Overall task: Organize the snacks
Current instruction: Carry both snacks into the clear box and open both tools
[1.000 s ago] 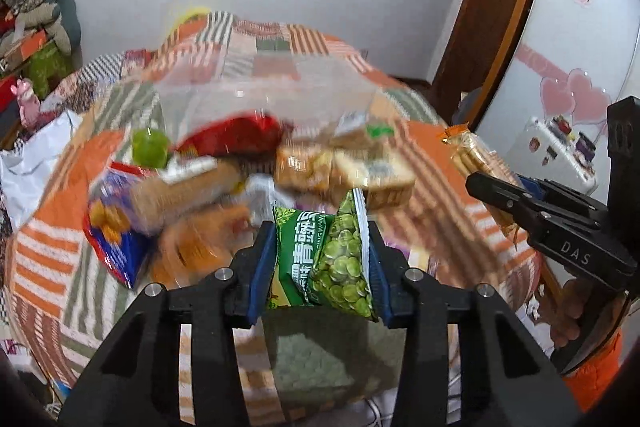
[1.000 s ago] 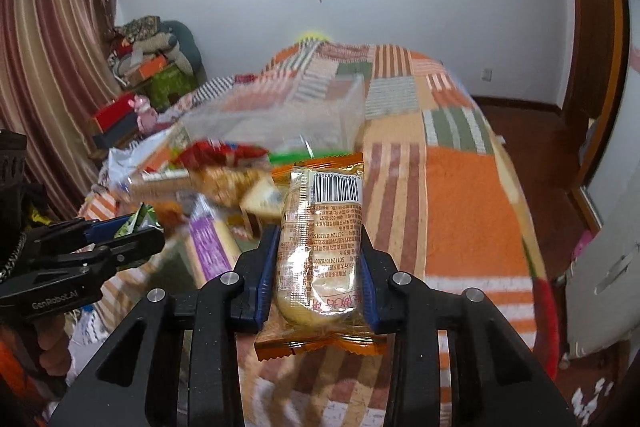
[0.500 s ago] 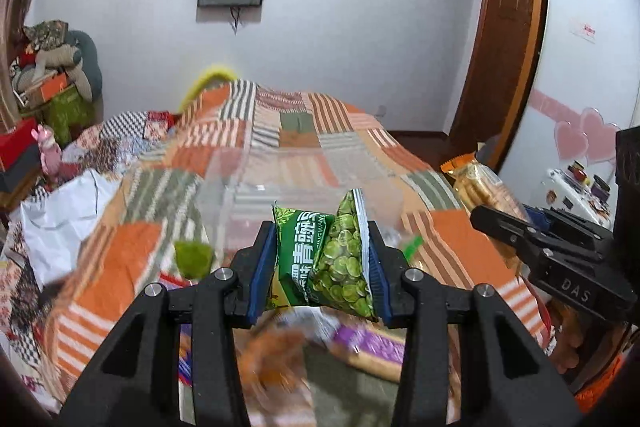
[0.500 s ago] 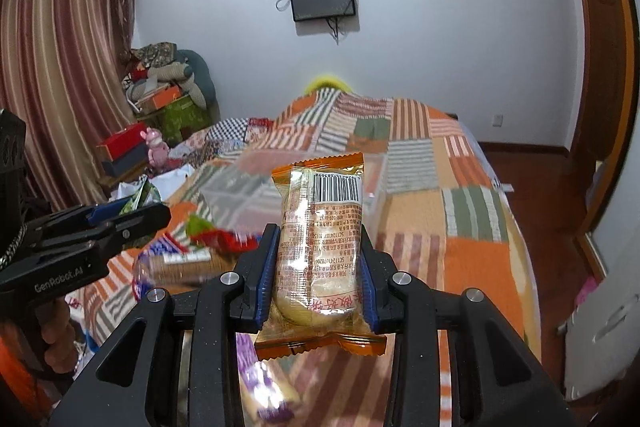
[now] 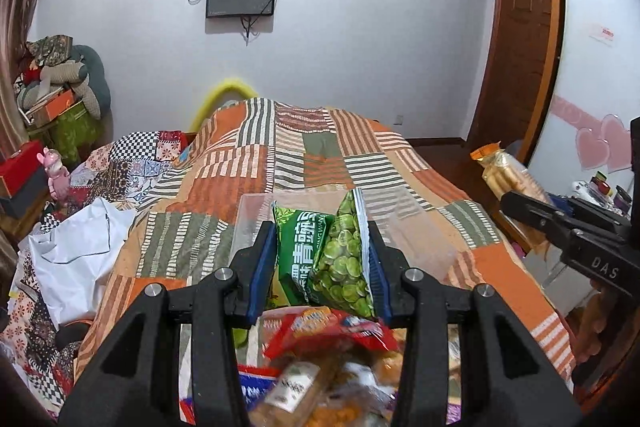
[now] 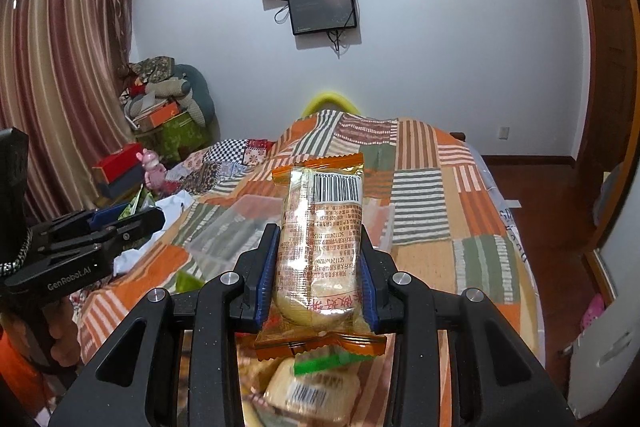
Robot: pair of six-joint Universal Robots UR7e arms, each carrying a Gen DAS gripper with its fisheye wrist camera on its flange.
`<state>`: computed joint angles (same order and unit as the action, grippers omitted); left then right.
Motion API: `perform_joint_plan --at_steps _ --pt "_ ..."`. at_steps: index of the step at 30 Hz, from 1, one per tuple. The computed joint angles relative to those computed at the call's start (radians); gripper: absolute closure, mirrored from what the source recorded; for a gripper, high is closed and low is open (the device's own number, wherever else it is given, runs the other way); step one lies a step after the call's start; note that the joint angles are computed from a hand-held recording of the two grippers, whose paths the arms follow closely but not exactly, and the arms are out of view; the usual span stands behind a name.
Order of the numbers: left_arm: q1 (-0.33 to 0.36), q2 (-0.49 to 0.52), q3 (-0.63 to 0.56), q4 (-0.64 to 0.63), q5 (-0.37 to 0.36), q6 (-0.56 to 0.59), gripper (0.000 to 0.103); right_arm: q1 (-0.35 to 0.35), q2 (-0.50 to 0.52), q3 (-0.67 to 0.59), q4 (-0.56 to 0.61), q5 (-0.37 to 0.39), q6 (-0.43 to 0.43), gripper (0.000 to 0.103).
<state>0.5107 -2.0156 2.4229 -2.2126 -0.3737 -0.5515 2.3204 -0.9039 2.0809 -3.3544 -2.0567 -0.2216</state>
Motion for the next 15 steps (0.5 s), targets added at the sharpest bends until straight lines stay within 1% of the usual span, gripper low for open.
perform_joint_plan --at_steps 1,6,11,15 --pt "0.024 0.022 -0.006 -0.047 -0.004 0.037 0.061 -0.003 0.007 -0.007 0.003 0.002 -0.001 0.071" --pt "0.117 0.111 -0.040 -0.189 -0.025 0.149 0.061 -0.017 0.023 -0.027 0.017 -0.005 -0.013 0.071" --pt "0.207 0.186 -0.085 -0.270 -0.059 0.223 0.061 -0.041 0.047 -0.060 0.069 0.006 -0.009 0.071" --pt "0.269 0.249 -0.122 -0.299 -0.085 0.275 0.060 -0.055 0.072 -0.096 0.120 0.005 -0.012 0.071"
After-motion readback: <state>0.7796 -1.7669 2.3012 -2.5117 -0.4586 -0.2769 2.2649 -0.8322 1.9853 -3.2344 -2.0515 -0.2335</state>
